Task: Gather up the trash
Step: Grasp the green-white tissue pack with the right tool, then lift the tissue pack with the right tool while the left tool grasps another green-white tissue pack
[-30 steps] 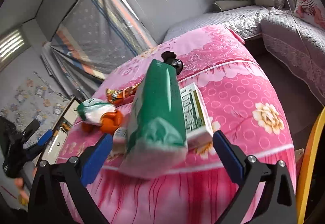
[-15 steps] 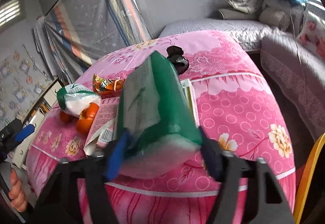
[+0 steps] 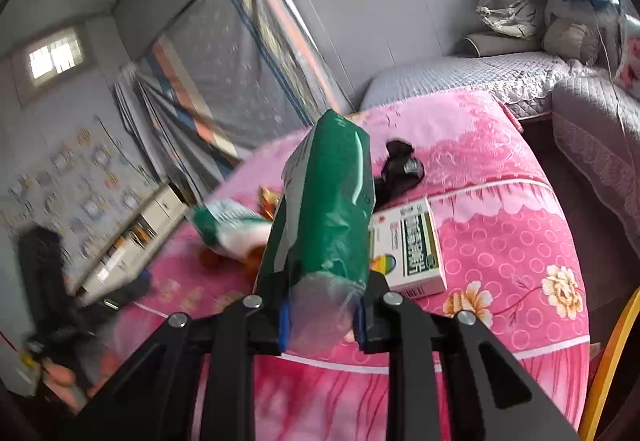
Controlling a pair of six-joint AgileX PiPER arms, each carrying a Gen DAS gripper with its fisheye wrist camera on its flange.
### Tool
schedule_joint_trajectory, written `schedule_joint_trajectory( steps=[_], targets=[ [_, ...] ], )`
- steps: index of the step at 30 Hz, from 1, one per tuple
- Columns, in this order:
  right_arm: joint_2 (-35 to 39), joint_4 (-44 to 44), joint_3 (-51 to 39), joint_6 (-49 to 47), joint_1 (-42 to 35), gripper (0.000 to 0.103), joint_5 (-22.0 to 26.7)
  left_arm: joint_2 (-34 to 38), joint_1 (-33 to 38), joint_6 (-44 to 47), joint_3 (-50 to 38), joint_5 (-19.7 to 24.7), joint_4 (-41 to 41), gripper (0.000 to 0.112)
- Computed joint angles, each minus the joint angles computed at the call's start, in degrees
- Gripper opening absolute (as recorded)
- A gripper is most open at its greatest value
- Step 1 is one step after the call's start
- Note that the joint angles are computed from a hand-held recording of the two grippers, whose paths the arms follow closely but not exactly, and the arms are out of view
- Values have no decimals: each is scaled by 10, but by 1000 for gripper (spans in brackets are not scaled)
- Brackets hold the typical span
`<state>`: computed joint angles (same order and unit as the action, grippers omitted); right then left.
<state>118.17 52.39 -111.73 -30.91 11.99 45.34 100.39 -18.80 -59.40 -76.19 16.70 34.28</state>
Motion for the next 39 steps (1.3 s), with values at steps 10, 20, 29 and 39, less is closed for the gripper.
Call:
schedule_joint_trajectory(
  steps=[10,20,29,39],
  targets=[
    [-142,157,172,-136,-92,22,-27,34,-27,101,-48,38,-60,95],
    [-206,233,289,-224,-159,22,10,63,-38,-74,-94,83,96,95],
    [-219,247,330,-256,-169,22,25,92,58,-14,-124,108,-23,95],
    [-215,240,324,-252,-159,22,31,214,169,174,-311,192,-293,95]
  ],
)
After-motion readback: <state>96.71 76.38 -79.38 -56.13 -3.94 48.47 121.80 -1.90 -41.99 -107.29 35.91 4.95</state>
